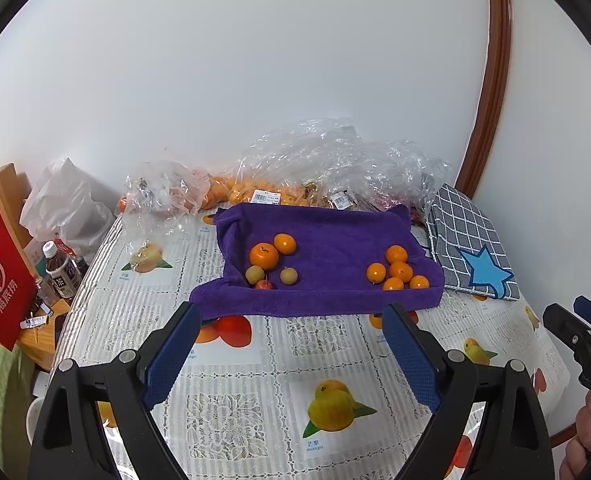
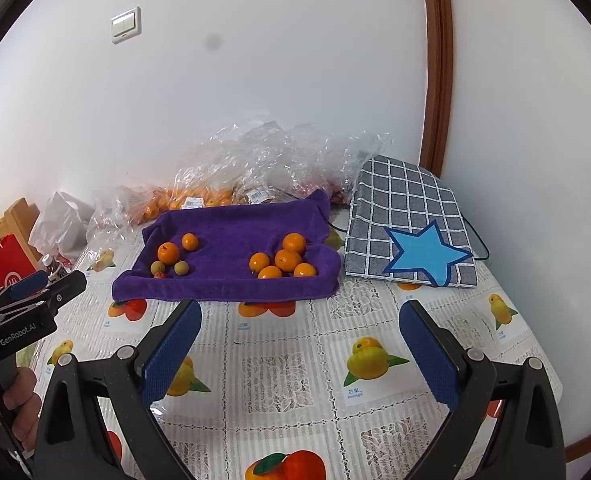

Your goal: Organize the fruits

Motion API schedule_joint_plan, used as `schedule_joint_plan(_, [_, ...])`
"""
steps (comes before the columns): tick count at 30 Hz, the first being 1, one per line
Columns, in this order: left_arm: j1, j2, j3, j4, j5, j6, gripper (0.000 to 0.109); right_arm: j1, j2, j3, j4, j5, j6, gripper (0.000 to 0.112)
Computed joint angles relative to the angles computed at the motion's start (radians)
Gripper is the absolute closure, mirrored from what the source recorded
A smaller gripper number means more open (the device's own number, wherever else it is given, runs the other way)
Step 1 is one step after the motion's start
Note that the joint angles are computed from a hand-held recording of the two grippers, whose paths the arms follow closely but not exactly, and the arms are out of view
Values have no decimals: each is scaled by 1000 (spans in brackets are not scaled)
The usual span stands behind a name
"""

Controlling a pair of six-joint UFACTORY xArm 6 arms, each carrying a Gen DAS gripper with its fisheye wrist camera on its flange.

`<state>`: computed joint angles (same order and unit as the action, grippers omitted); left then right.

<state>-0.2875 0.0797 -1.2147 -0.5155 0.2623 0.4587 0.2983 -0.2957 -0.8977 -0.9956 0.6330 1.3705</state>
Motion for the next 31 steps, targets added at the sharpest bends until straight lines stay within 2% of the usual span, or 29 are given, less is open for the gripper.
schedule_joint_plan(31, [-1, -6, -5, -18, 5, 13, 16, 5, -6, -3, -6, 14, 9, 14])
